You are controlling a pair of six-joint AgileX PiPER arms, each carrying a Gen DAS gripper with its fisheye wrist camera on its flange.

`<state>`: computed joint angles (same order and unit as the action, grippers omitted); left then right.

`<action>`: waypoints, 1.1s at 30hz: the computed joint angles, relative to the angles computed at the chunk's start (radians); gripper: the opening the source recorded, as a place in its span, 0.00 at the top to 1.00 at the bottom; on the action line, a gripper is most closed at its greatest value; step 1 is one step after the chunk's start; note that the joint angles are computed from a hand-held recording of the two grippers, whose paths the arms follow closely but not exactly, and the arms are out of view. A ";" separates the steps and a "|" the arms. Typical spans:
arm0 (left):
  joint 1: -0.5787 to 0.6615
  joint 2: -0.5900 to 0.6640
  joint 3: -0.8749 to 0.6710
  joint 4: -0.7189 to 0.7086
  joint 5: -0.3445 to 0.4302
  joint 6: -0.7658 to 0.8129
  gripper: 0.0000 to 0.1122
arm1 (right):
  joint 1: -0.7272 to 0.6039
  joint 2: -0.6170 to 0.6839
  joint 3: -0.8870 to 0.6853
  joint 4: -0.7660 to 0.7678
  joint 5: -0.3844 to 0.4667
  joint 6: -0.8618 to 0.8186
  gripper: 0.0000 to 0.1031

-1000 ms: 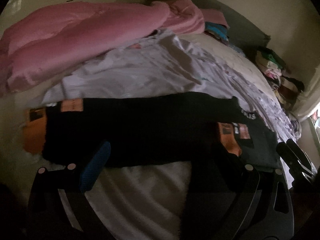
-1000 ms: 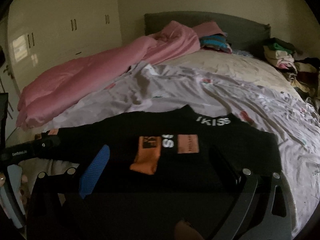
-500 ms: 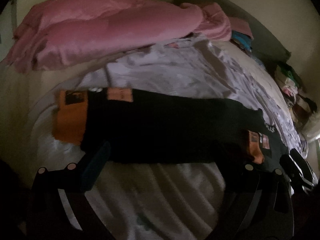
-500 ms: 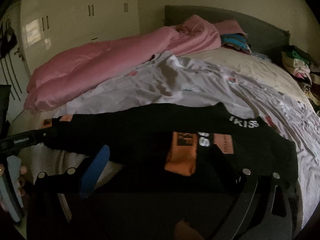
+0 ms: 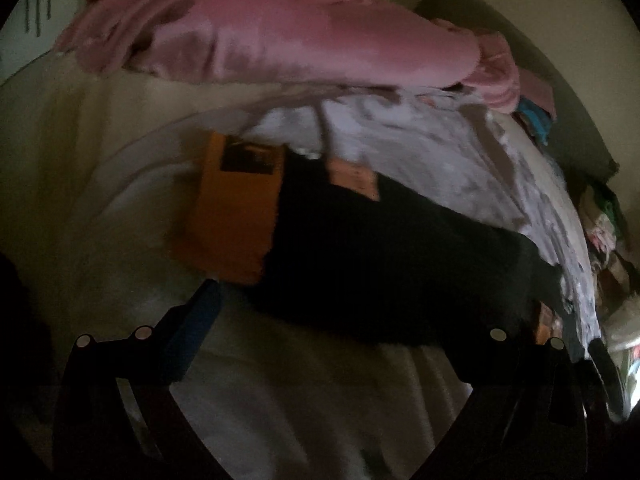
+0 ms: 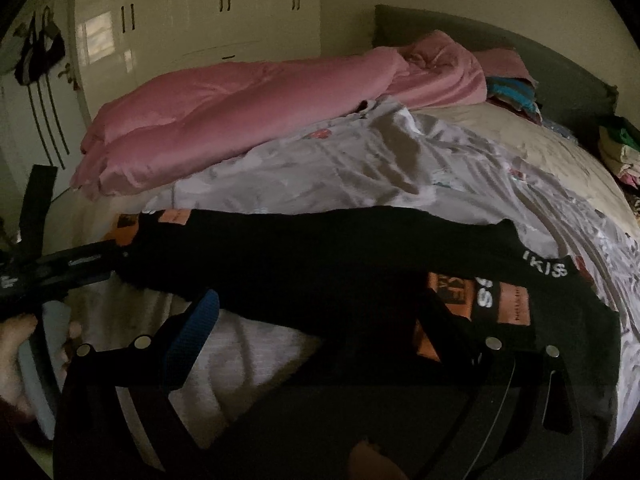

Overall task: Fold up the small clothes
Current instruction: 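Grasp the other orange sleeve cuff with the left gripper, then lift the sleeve with the left gripper and fold it across the back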

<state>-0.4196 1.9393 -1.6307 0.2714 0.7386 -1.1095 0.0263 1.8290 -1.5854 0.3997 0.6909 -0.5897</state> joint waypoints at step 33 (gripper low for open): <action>-0.071 -0.058 -0.076 0.184 -0.217 -0.062 0.96 | -0.301 -0.104 0.101 0.207 0.027 -0.078 0.05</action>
<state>-0.4907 1.8809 -1.7068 0.4549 0.5219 -1.1711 -0.2752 1.7250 -1.4845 0.6071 0.7175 -0.6681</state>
